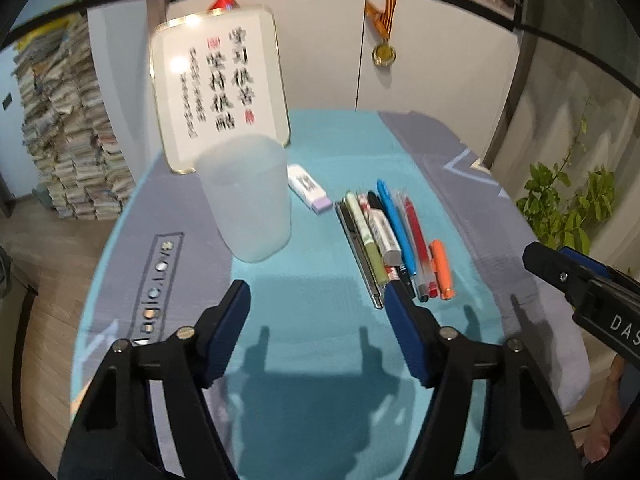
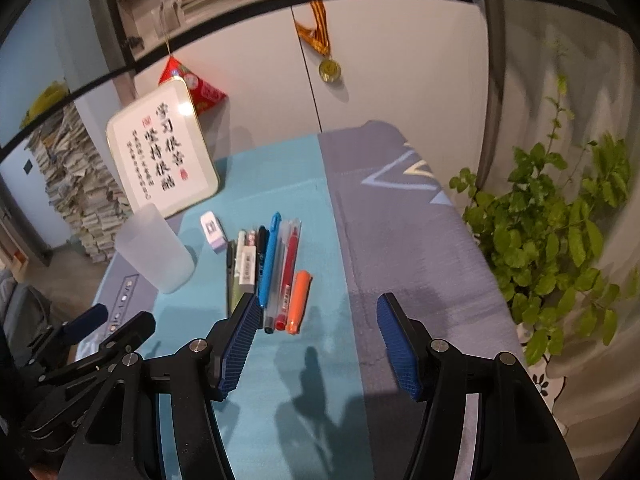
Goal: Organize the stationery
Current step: 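Move left tool to the silver pen while right tool moves to the red gel pen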
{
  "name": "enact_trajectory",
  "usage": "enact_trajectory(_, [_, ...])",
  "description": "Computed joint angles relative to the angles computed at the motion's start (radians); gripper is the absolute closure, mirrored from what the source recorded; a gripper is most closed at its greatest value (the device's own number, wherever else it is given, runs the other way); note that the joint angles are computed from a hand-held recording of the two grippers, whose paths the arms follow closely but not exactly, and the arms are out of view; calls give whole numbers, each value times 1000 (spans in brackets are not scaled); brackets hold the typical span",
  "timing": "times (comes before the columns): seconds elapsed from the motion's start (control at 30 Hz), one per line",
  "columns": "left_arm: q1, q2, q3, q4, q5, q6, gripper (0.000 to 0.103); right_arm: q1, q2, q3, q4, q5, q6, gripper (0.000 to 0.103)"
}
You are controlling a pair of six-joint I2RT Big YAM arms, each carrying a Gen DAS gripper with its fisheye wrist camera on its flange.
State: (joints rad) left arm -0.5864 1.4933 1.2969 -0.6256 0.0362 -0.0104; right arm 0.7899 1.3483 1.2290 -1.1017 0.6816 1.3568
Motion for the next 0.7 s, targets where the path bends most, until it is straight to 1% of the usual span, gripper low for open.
enact_trajectory(0.1, [-4, 45, 37, -24, 0, 1, 37, -51, 3, -32, 68, -58, -56, 41])
enact_trajectory(0.17, [-9, 75, 61, -35, -5, 6, 37, -80, 4, -54, 114, -95, -87, 47])
enact_trajectory(0.3, [-19, 133, 110, -63, -13, 22, 37, -143, 18, -86, 196, -173, -154, 52])
enact_trajectory(0.5, [-15, 205, 175, -93, -4, 30, 41, -212, 59, -82, 265, -242, -232, 53])
enact_trajectory(0.6, [-13, 233, 202, -116, 12, 27, 47, -238, 83, -73, 288, -270, -268, 53])
enact_trajectory(0.67, [-14, 247, 215, -127, 22, 31, 52, -251, 95, -67, 303, -288, -289, 61])
enact_trajectory(0.7, [-14, 251, 219, -129, 28, 33, 53, -259, 103, -64, 313, -302, -304, 63])
